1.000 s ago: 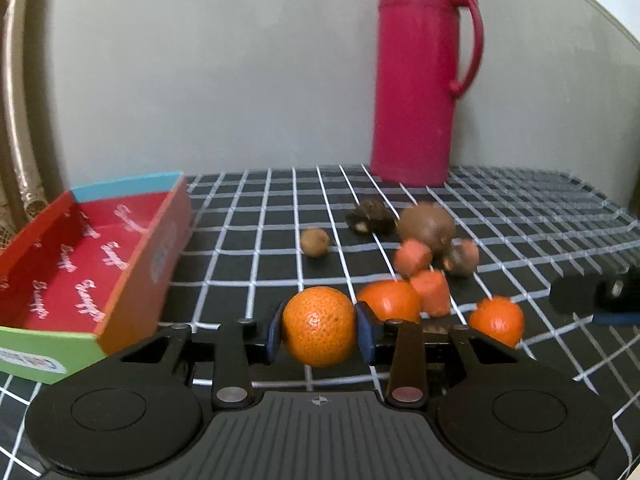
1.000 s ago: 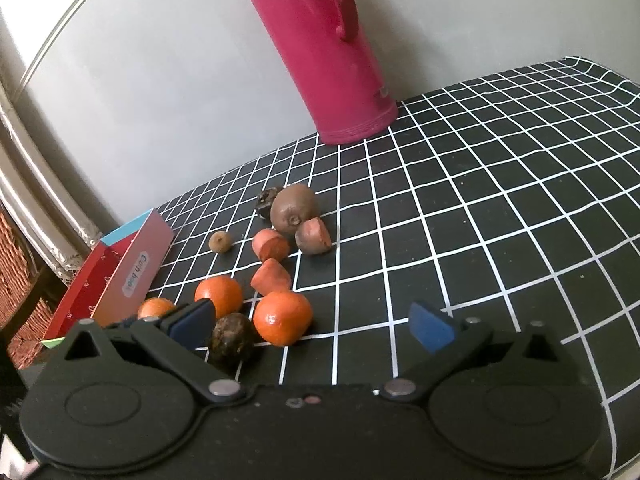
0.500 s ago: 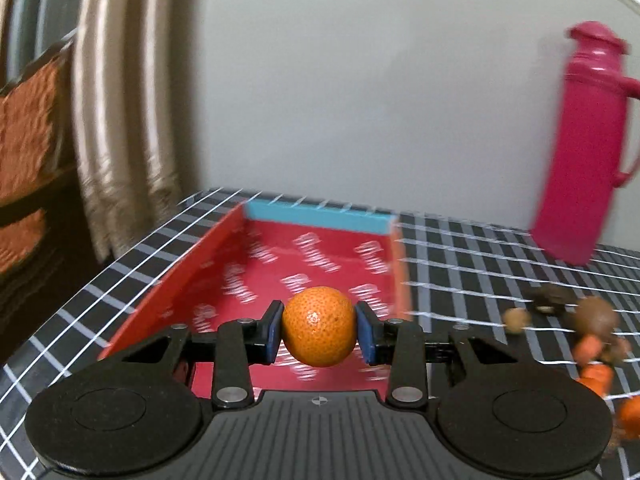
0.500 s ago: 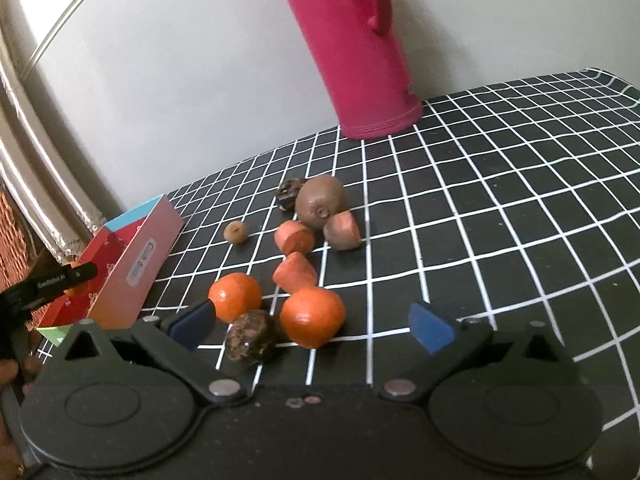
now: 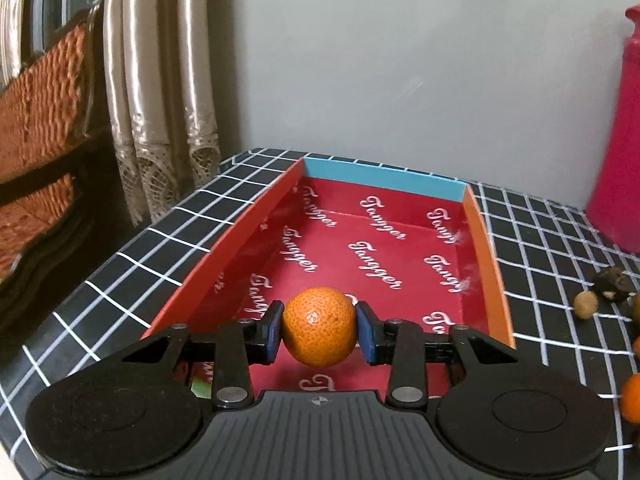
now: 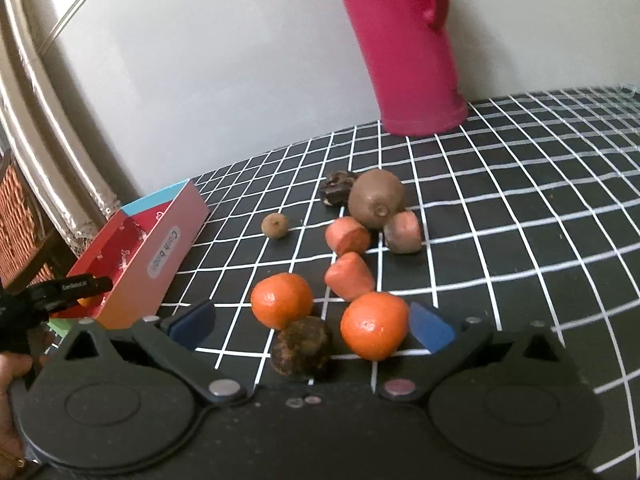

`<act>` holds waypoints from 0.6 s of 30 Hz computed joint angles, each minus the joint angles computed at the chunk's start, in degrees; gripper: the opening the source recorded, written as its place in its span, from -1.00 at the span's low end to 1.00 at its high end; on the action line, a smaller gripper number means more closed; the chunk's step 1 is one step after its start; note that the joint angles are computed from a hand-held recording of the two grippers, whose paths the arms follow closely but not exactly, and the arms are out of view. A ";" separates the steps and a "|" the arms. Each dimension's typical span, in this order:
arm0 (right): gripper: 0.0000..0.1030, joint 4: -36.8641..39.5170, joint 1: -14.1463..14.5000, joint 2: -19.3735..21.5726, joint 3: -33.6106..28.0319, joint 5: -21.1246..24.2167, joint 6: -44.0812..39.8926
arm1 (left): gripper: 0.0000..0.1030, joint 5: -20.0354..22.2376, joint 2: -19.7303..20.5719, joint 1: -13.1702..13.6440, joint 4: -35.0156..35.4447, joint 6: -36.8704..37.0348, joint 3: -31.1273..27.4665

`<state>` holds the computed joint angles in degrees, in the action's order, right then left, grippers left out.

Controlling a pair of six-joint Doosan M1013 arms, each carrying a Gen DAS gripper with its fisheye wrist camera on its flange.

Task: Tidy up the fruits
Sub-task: 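Carry the orange over the red box and open the left gripper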

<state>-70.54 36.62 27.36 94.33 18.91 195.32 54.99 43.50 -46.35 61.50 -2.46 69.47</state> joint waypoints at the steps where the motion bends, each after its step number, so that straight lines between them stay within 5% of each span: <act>1: 1.00 -0.42 0.13 0.14 -0.21 0.25 0.00 | -0.25 0.77 0.11 -0.10 0.21 -0.15 -0.16; 5: 1.00 0.68 0.38 0.48 -0.79 1.50 -2.28 | -0.21 1.38 -0.07 -0.14 0.67 -1.84 0.06; 7: 1.00 -0.51 0.70 0.39 -0.66 3.27 -2.04 | 0.27 2.45 0.11 -0.23 0.57 -2.04 -0.23; 18: 0.97 -11.97 1.30 -0.81 2.24 7.86 6.78 | 0.40 0.57 -2.00 -2.33 8.73 -8.04 3.53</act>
